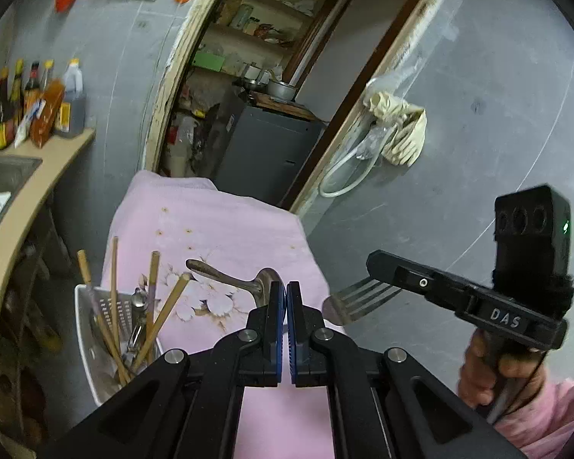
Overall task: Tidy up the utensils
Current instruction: 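Lift fork and spoon and carry both tools over the white caddy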
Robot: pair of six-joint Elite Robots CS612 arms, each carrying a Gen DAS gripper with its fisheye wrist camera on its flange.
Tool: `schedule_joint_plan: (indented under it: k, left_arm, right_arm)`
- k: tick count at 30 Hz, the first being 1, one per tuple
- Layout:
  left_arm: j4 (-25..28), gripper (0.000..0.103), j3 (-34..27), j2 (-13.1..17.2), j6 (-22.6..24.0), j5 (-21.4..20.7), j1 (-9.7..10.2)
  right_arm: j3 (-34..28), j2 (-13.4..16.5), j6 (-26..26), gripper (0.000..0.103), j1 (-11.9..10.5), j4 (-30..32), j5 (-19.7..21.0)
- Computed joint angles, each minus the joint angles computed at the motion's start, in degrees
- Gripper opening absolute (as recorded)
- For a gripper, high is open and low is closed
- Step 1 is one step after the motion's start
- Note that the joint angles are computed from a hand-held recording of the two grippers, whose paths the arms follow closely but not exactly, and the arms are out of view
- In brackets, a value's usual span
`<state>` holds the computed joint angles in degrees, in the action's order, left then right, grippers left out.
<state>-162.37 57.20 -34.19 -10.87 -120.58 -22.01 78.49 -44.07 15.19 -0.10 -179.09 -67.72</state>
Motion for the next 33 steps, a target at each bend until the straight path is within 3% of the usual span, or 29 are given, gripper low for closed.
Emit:
schedule_joint_plan:
  k: [7, 12, 17, 24, 33]
  left_arm:
    - [2.5, 0.003, 0.3, -1.4, -2.0, -5.6, 2.04]
    - [2.1, 0.003, 2.9, -3.7, 0.2, -4.7, 3.02]
    - [0.9, 0.003, 4.6, -4.7, -0.6, -5.9, 3.94]
    - [1.7, 0.003, 3.2, -2.9, -4.5, -9.3, 5.24]
    - [7.3, 0.003, -1.7, 1.2, -8.1, -13.9, 6.08]
  right_arm:
    - [-2.1, -0.1, 0.5, 0.002, 1.1, 0.5, 2.2]
    - [-3.4, -0.1, -0.1, 0.002, 1.9, 0.4, 3.8]
    - [-5.3, 0.5, -0.6, 0.002, 3.0, 1.0, 5.2]
    - [-7.9, 2.4, 0.4, 0.002, 3.9, 3.9, 5.3]
    - [-11.0, 6.4, 5.4, 0.002, 4.0, 8.0, 3.9]
